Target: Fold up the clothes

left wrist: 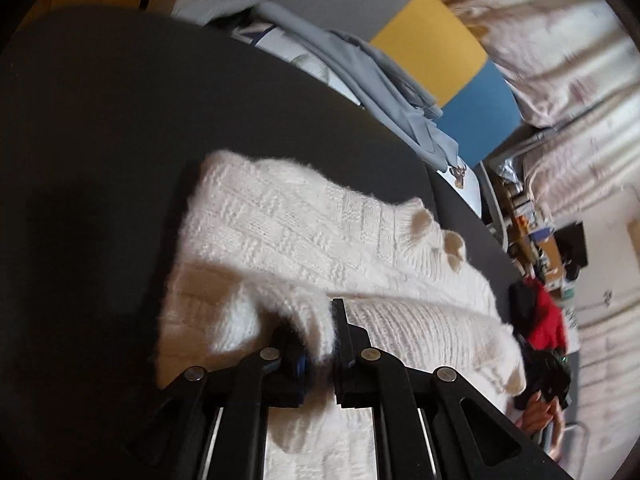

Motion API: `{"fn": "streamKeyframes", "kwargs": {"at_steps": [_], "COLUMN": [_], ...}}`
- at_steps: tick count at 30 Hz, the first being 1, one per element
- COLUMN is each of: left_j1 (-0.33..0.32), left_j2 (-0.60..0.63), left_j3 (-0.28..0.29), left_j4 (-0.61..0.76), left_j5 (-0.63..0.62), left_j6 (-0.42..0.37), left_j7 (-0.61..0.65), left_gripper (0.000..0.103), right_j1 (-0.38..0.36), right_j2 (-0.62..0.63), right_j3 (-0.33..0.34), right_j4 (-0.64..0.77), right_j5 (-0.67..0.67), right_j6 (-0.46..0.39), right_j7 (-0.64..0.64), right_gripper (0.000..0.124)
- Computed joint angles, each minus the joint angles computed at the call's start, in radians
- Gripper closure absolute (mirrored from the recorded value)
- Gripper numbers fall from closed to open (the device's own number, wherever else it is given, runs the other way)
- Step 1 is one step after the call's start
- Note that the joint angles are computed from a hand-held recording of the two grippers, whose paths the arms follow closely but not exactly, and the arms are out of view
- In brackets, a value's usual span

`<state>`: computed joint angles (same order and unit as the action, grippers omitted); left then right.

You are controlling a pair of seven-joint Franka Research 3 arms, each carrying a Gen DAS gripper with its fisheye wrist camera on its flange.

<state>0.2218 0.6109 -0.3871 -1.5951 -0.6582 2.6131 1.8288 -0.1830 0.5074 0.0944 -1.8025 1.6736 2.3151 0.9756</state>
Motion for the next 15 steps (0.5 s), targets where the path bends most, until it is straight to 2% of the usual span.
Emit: {"fn": "streamKeyframes", "kwargs": {"at_steps": [2,4,6,8,11,13,15], "left_j1": [0.025,0.035,0.025,-0.01,-0.079,-0.151,-0.224], "left_j2": [0.009,0.017,0.018,0.046,0.088,0.107,0.103], "left_j3": [-0.026,-0.038,-0.039,-0.016,0.048,0.134,0.233], "left_j4": [0.019,0.041,0.046,0.095,0.159,0.193,0.194], "left_j5": [-0.039,-0.073,-0.102,-0.079,0.017,0.137,0.268], "left_j6": [-0.024,-0.038,-0.008,0.015,0.089,0.128,0.141], "left_j7": [0.023,0.038,0.035,-0.004,-0.124,-0.244,-0.347], "left_gripper": [0.083,0.068,0.063,0.058,0.051,0.049,0.049], "right_j1": [-0.004,-0.008,-0.011,-0.013,0.013,0.051,0.07], "right_j2": [-0.005,-0.003,0.016,0.018,0.058,0.074,0.051], "right_j3": [-0.003,-0.003,0.007,0.015,0.005,-0.018,-0.01], "right_j4": [0.018,0.041,0.071,0.064,0.11,0.131,0.107], "right_j5": [-0.072,-0.125,-0.109,-0.048,-0.026,-0.147,-0.205], "right_j6": [-0.059,-0.11,-0.119,-0.074,0.064,0.169,0.251], "right_j7": [0.031,0.045,0.019,-0.027,-0.02,0.071,0.047], "right_gripper": [0.087,0.087,0.087,0.087,0.087,0.087,0.087]}}
